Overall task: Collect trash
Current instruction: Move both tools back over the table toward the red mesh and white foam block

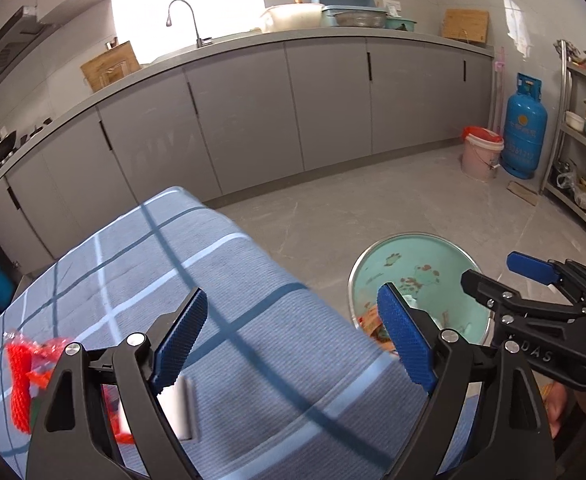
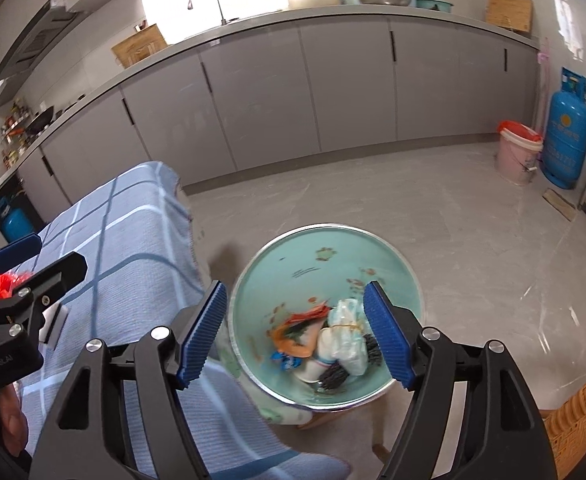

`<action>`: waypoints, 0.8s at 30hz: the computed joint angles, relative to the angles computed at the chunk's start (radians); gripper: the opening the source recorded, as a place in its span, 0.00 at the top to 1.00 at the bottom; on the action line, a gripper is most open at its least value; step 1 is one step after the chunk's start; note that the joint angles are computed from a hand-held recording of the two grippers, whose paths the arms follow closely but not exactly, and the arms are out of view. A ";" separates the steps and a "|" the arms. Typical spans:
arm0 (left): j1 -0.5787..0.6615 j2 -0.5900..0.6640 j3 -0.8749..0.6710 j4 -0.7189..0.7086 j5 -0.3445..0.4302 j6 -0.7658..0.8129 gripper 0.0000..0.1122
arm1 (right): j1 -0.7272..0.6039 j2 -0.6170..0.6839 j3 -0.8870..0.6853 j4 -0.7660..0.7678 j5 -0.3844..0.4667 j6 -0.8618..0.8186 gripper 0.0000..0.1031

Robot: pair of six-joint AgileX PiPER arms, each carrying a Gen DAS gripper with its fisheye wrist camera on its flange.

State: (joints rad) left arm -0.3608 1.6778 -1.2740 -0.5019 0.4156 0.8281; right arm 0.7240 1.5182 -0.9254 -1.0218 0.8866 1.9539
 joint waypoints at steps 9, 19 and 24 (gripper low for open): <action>0.119 -0.025 0.010 -0.116 0.044 0.118 0.24 | 0.053 0.126 -0.186 0.038 0.025 -0.110 0.28; 0.232 -0.043 -0.004 -0.198 0.096 0.194 0.24 | 0.090 0.234 -0.384 0.086 0.067 -0.254 0.26; 0.279 -0.046 -0.010 -0.223 0.115 0.219 0.24 | 0.104 0.284 -0.473 0.108 0.086 -0.314 0.26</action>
